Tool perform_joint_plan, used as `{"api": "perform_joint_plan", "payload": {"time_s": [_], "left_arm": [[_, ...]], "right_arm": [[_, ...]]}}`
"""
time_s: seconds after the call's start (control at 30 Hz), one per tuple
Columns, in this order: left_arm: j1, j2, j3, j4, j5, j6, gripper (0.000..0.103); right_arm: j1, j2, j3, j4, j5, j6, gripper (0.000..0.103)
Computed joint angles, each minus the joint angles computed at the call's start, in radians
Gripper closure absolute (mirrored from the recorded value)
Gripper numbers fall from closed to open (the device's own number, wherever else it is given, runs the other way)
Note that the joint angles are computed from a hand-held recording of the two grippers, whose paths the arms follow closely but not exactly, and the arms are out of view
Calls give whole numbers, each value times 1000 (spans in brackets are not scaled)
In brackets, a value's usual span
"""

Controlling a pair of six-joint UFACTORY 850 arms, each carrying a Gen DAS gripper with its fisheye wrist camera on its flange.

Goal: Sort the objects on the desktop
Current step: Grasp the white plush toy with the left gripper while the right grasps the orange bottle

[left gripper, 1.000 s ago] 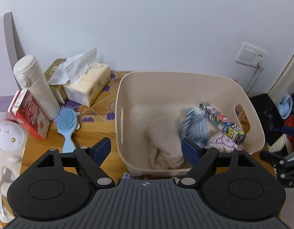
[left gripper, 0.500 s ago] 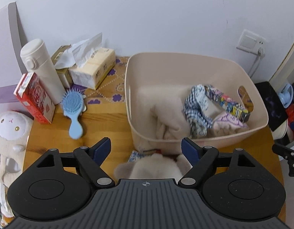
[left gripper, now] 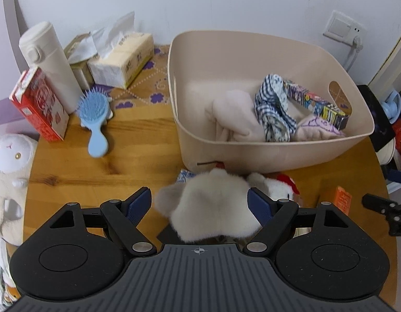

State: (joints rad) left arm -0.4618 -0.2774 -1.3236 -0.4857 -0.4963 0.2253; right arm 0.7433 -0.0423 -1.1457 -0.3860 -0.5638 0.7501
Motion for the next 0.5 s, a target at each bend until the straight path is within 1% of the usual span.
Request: {"api": "perform_joint_plan", "payload": {"time_s": [0.17, 0.37, 0.43, 0.5], "left_arm": [[-1, -12, 4, -74, -27, 38, 21], [-13, -35, -7, -84, -47, 54, 21], [-17, -46, -13, -83, -51, 52, 21], [-20, -57, -22, -84, -53, 45, 21]], "right_arm": [[15, -37, -25, 54, -31, 19, 0], [29, -86, -63, 115, -70, 11, 0], [35, -103, -76, 117, -88, 14, 2], [41, -120, -91, 106, -109, 26, 8]]}}
